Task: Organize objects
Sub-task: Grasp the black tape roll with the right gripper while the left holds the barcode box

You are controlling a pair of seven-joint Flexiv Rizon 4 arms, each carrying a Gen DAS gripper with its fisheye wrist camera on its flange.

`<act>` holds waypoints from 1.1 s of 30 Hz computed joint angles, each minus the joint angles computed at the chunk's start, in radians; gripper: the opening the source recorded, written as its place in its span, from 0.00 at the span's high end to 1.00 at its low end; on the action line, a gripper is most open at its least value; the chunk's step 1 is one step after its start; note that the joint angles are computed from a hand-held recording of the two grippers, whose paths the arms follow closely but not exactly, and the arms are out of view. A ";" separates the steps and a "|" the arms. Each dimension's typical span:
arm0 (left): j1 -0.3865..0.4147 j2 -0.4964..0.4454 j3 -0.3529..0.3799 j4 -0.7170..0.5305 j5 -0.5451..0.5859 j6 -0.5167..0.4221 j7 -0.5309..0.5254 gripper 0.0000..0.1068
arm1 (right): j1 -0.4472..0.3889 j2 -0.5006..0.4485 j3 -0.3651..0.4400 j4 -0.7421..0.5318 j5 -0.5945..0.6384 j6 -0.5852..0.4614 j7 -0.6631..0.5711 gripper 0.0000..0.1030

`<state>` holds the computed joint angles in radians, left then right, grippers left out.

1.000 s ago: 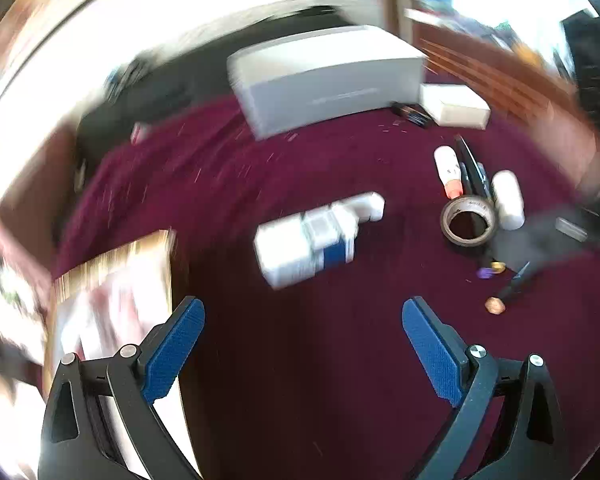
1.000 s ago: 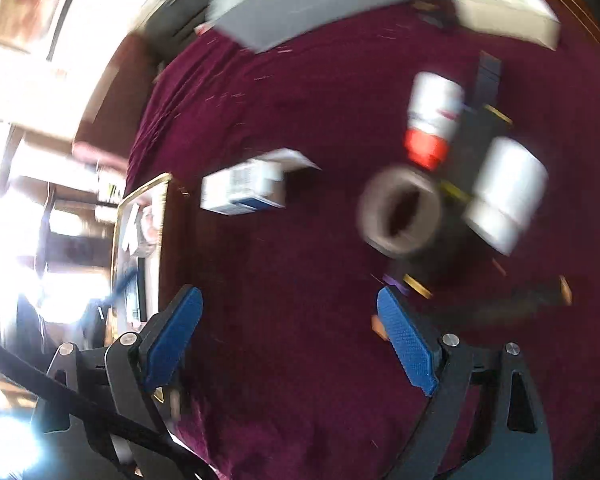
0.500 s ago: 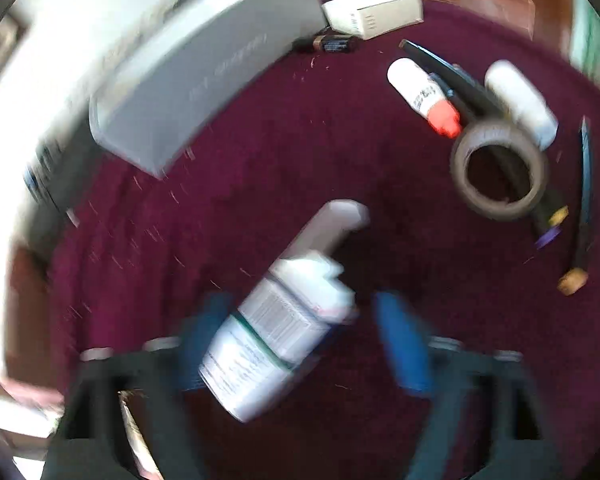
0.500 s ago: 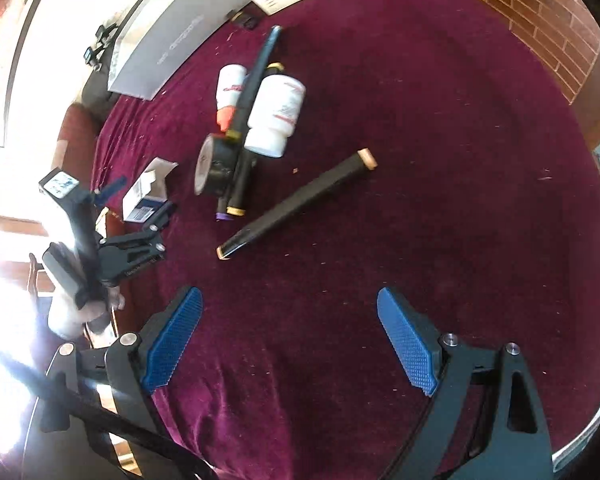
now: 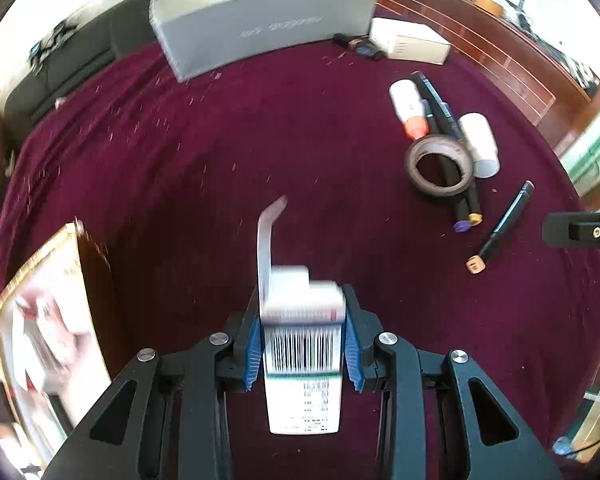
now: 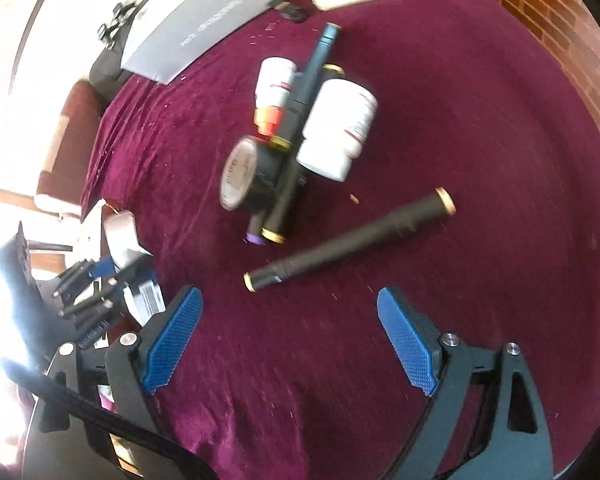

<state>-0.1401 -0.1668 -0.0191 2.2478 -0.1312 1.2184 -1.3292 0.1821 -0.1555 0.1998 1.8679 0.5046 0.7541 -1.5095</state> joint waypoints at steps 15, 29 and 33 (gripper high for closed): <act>0.006 0.066 -0.036 0.152 -0.130 0.111 -0.133 0.73 | 0.170 -0.124 0.003 -0.005 -0.592 0.179 0.052 0.29; -0.146 0.295 0.041 0.347 -0.566 0.168 0.089 0.73 | 0.099 -0.221 0.058 -0.237 -0.438 -0.047 -0.082 0.68; -0.188 0.328 0.055 0.375 -0.630 0.193 0.111 0.73 | 0.120 -0.200 0.009 -0.223 -0.483 -0.038 -0.044 0.65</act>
